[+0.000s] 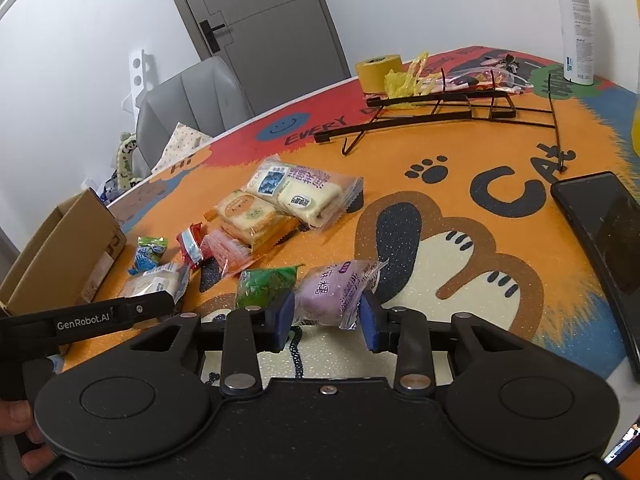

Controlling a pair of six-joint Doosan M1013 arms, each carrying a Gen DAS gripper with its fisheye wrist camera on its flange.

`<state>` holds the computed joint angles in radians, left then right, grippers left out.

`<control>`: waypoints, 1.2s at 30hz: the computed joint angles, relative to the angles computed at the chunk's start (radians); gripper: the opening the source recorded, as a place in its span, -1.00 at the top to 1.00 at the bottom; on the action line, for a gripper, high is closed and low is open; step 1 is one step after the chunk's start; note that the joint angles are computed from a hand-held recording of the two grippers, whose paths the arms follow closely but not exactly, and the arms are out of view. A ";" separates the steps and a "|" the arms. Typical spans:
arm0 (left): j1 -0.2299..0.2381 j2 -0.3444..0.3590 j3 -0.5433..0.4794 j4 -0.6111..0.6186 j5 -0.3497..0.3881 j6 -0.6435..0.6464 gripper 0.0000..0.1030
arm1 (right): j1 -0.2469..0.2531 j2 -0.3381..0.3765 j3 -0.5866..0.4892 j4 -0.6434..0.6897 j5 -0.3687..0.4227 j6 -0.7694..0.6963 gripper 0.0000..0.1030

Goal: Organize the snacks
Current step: 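Grasp the clear-wrapped white cake pack with the left tool while the right tool grasps the purple-wrapped snack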

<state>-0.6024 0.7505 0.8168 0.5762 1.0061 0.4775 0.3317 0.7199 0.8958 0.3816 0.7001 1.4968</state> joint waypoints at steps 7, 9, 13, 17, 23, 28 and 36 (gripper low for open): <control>-0.002 -0.027 0.038 0.007 -0.031 -0.009 -0.02 | 0.001 -0.015 0.015 0.008 -0.016 -0.006 0.37; -0.002 -0.035 0.051 0.007 -0.041 -0.016 -0.01 | 0.002 -0.020 0.020 0.009 -0.022 -0.005 0.37; -0.003 -0.053 0.072 0.031 -0.058 -0.037 0.00 | 0.007 -0.029 0.021 0.011 -0.041 -0.008 0.39; -0.006 -0.073 0.094 0.058 -0.084 -0.053 0.02 | 0.009 -0.029 0.008 0.035 -0.030 -0.020 0.96; -0.009 -0.095 0.117 0.094 -0.107 -0.067 0.04 | 0.019 -0.023 -0.003 0.015 -0.024 -0.015 0.97; -0.006 -0.109 0.141 0.102 -0.116 -0.083 0.04 | 0.027 -0.013 -0.012 -0.053 0.015 0.048 0.50; -0.002 -0.114 0.169 0.060 -0.116 -0.063 0.04 | 0.029 -0.008 0.004 -0.054 0.059 0.055 0.12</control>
